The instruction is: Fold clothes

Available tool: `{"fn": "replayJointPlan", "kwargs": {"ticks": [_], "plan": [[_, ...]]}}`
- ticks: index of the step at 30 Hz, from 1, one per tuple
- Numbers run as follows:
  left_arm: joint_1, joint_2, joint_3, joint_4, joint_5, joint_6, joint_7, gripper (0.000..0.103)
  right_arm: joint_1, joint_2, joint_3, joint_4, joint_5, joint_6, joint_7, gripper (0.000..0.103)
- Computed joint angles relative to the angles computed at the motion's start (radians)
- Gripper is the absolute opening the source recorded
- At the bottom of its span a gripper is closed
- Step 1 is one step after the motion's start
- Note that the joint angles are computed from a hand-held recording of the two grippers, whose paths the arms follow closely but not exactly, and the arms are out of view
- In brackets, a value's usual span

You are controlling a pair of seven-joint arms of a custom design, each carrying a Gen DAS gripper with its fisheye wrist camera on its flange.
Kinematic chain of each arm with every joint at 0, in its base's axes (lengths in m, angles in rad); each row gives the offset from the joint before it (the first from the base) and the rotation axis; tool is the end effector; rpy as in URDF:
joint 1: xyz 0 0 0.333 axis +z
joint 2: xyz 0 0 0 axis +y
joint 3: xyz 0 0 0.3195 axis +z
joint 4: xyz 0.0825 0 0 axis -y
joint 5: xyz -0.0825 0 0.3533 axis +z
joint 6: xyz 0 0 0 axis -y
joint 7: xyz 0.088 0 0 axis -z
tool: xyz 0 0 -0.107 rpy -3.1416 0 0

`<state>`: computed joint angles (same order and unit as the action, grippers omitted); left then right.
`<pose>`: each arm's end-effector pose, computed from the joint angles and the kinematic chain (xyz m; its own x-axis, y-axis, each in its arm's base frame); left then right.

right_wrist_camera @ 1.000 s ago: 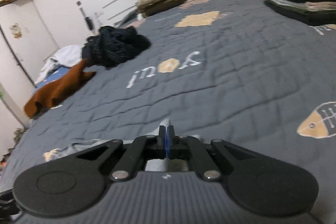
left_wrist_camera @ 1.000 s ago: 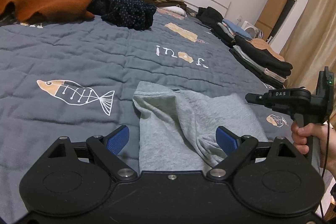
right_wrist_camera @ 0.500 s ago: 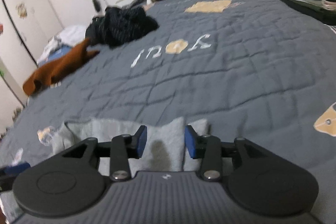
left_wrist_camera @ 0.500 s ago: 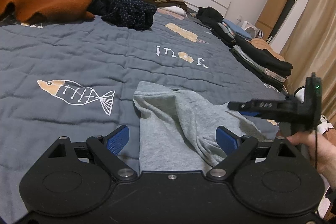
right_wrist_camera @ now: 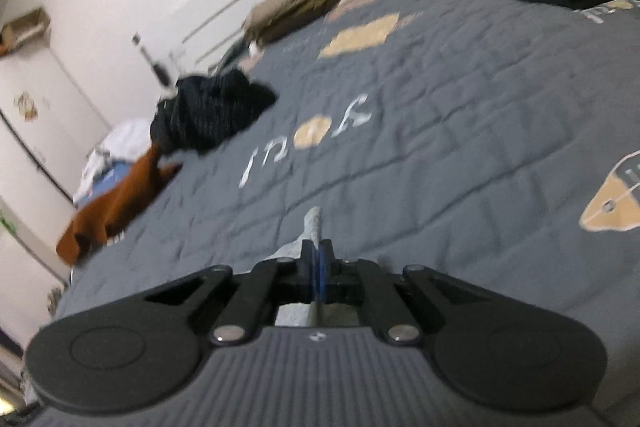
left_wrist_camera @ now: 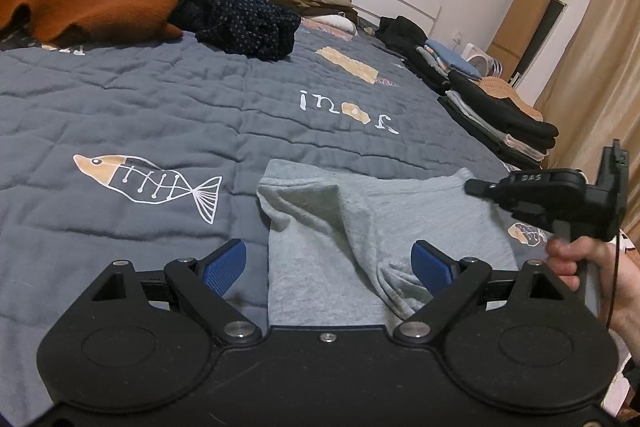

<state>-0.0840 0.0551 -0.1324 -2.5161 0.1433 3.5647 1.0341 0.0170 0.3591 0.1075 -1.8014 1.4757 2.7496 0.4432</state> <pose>0.4815 -0.1233 0.4097 -0.0286 -0.9300 0.3663 -0.5969 -0.2781 -0.7526 0.6418 0.0326 0.4044 0.1939 -0.8361 -0.5132 -0.6906 0.2552 -0.6767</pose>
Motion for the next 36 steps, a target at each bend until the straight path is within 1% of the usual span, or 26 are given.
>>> {"fn": "replayJointPlan", "kwargs": {"ticks": [2, 5, 6, 8, 9, 11, 12, 13, 15, 16, 18, 19, 22, 23, 25, 27, 30, 32, 34, 36], "plan": [[0.004, 0.001, 0.0, 0.002, 0.013, -0.003, -0.011, 0.089, 0.003, 0.012, -0.007, 0.005, -0.036, 0.005, 0.023, 0.001], [0.005, 0.0, 0.0, 0.001, 0.02, -0.004, -0.01, 0.089, 0.012, 0.038, -0.005, 0.01, -0.092, 0.036, 0.034, 0.002], [0.005, -0.001, 0.0, 0.001, 0.019, -0.004, -0.009, 0.089, 0.016, 0.044, -0.004, 0.01, -0.116, 0.051, 0.046, 0.007], [0.007, -0.001, 0.0, 0.001, 0.023, -0.003, -0.014, 0.089, 0.024, 0.04, -0.009, 0.003, -0.189, 0.075, 0.104, 0.007], [0.008, -0.002, 0.0, 0.001, 0.025, -0.002, -0.019, 0.089, 0.015, 0.029, -0.002, -0.003, -0.201, 0.074, 0.105, 0.007], [0.016, -0.002, 0.0, 0.004, 0.047, -0.001, -0.041, 0.089, -0.007, -0.01, 0.016, -0.026, -0.175, 0.082, 0.052, 0.008], [0.017, -0.002, 0.0, 0.004, 0.052, 0.0, -0.045, 0.089, -0.019, -0.036, 0.02, -0.042, -0.165, 0.056, 0.023, 0.01], [0.018, -0.003, 0.0, 0.004, 0.056, 0.002, -0.049, 0.089, -0.031, -0.064, 0.018, -0.059, -0.161, 0.007, -0.002, 0.011], [0.021, -0.004, 0.0, 0.003, 0.07, 0.006, -0.058, 0.089, -0.045, -0.118, 0.004, -0.091, -0.157, -0.104, -0.055, 0.019], [0.021, -0.006, 0.0, 0.001, 0.07, 0.008, -0.057, 0.089, -0.044, -0.148, -0.002, -0.116, -0.152, -0.157, -0.105, 0.022], [0.018, -0.008, 0.001, -0.001, 0.059, 0.013, -0.047, 0.089, -0.03, -0.208, -0.016, -0.173, -0.143, -0.229, -0.212, 0.037], [0.016, -0.01, 0.002, -0.003, 0.047, 0.014, -0.04, 0.089, -0.018, -0.233, -0.023, -0.203, -0.137, -0.247, -0.265, 0.039], [0.01, -0.014, 0.002, -0.005, 0.007, 0.015, -0.021, 0.089, 0.024, -0.305, -0.045, -0.285, -0.136, -0.297, -0.409, 0.042], [0.008, -0.015, 0.001, -0.005, -0.006, 0.015, -0.015, 0.089, 0.041, -0.322, -0.052, -0.308, -0.145, -0.3, -0.44, 0.043], [0.003, -0.016, 0.0, -0.006, -0.03, 0.013, -0.002, 0.089, 0.077, -0.341, -0.061, -0.342, -0.171, -0.283, -0.492, 0.045], [-0.003, -0.014, -0.003, -0.004, -0.044, 0.009, 0.016, 0.089, 0.108, -0.345, -0.065, -0.364, -0.206, -0.246, -0.533, 0.046], [-0.012, -0.01, -0.005, -0.001, -0.06, 0.004, 0.041, 0.09, 0.141, -0.337, -0.065, -0.378, -0.254, -0.205, -0.543, 0.046], [-0.017, -0.006, -0.006, 0.0, -0.071, 0.002, 0.055, 0.091, 0.148, -0.333, -0.07, -0.385, -0.213, -0.202, -0.589, 0.045], [-0.018, -0.002, -0.005, 0.001, -0.07, 0.0, 0.055, 0.091, 0.147, -0.321, -0.076, -0.375, -0.184, -0.202, -0.562, 0.037], [-0.018, -0.002, -0.004, 0.0, -0.069, 0.001, 0.053, 0.091, 0.134, -0.304, -0.088, -0.349, -0.17, -0.229, -0.483, 0.006]]}}
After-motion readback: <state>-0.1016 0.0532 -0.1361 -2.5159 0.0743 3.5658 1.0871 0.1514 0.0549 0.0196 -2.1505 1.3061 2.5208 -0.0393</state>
